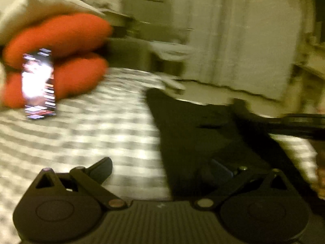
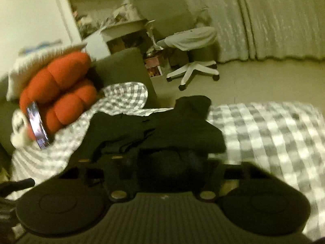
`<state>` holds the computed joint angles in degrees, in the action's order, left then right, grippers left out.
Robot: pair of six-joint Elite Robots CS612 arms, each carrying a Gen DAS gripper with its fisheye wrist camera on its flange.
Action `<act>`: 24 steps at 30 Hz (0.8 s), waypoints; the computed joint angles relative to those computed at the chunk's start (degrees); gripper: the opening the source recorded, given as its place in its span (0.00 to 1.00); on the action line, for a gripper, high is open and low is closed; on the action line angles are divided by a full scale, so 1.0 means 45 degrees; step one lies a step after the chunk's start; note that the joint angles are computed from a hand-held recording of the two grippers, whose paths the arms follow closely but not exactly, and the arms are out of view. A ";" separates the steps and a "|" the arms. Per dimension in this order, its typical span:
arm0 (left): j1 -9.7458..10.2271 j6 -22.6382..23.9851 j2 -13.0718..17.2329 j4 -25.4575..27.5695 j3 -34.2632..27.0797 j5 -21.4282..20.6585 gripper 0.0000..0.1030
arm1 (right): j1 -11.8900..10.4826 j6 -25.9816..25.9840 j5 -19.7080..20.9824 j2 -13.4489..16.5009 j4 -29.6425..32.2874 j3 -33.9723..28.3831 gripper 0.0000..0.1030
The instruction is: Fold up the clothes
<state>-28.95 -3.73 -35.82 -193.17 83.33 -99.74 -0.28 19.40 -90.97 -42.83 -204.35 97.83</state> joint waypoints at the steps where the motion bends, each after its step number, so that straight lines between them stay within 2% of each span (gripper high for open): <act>1: -0.0003 0.0114 0.0027 0.0175 -0.0075 -0.0173 1.00 | 0.0127 -0.0480 -0.0297 0.0055 0.0155 -0.0164 0.07; 4: -0.0157 0.0136 0.0071 -0.0054 -0.0145 0.0783 1.00 | 0.0505 -0.2179 -0.1128 0.0213 -0.0044 -0.0470 0.03; 5: -0.0118 -0.0036 0.0107 -0.0118 -0.0261 0.0795 1.00 | 0.0625 -0.2800 -0.1352 0.0268 -0.0234 -0.0548 0.03; 6: -0.0061 -0.0124 0.0166 -0.0154 -0.0416 0.0662 1.00 | 0.0697 -0.3427 -0.1043 0.0324 -0.0680 -0.0584 0.02; 8: -0.0010 0.0472 0.0296 0.0170 -0.0762 0.0490 1.00 | 0.0716 -0.4159 0.0122 0.0247 -0.0524 -0.0612 0.01; 11: -0.0013 0.1503 0.0457 0.0806 -0.1232 0.0187 1.00 | 0.0839 -0.5321 0.0525 0.0028 0.1089 -0.0608 0.01; 13: -0.0101 0.2408 0.0578 0.0849 -0.1461 -0.0050 1.00 | 0.0652 -0.4782 0.0860 -0.0137 0.0839 -0.0348 0.03; 14: -0.0178 0.2752 0.0640 0.0963 -0.1576 -0.0008 1.00 | 0.0571 -0.4358 0.0995 -0.0212 0.0689 -0.0224 0.11; 16: -0.0337 0.3411 0.0766 0.1220 -0.1813 0.0122 1.00 | 0.0175 -0.2339 0.1008 -0.0280 -0.0131 0.0014 0.23; 17: -0.0416 0.3740 0.0830 0.1351 -0.1935 0.0189 1.00 | -0.0011 -0.1275 0.0964 -0.0316 -0.0494 0.0110 0.47; 18: -0.0490 0.3958 0.0885 0.1561 -0.2045 0.0331 1.00 | -0.0198 -0.0214 0.0903 -0.0355 -0.0802 0.0193 0.59; 19: -0.0563 0.4160 0.0940 0.1781 -0.2156 0.0484 1.00 | -0.0420 0.0731 0.1009 -0.0390 -0.0611 0.0257 0.65; 21: -0.0690 0.4503 0.0997 0.2113 -0.2287 0.0949 1.00 | -0.0614 0.1444 0.0744 -0.0412 0.0326 0.0209 0.65; 23: -0.0654 0.4240 0.1059 0.2237 -0.2434 0.0719 1.00 | -0.0680 0.1725 0.0505 -0.0275 0.0802 0.0050 0.65; 24: -0.0610 0.4060 0.1061 0.2404 -0.2496 0.0497 0.99 | -0.0744 0.2010 0.0799 -0.0138 0.0714 -0.0021 0.65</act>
<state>-31.69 14.54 -31.05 -182.35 72.10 -97.51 -3.63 28.44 -87.37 -43.45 -201.14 97.73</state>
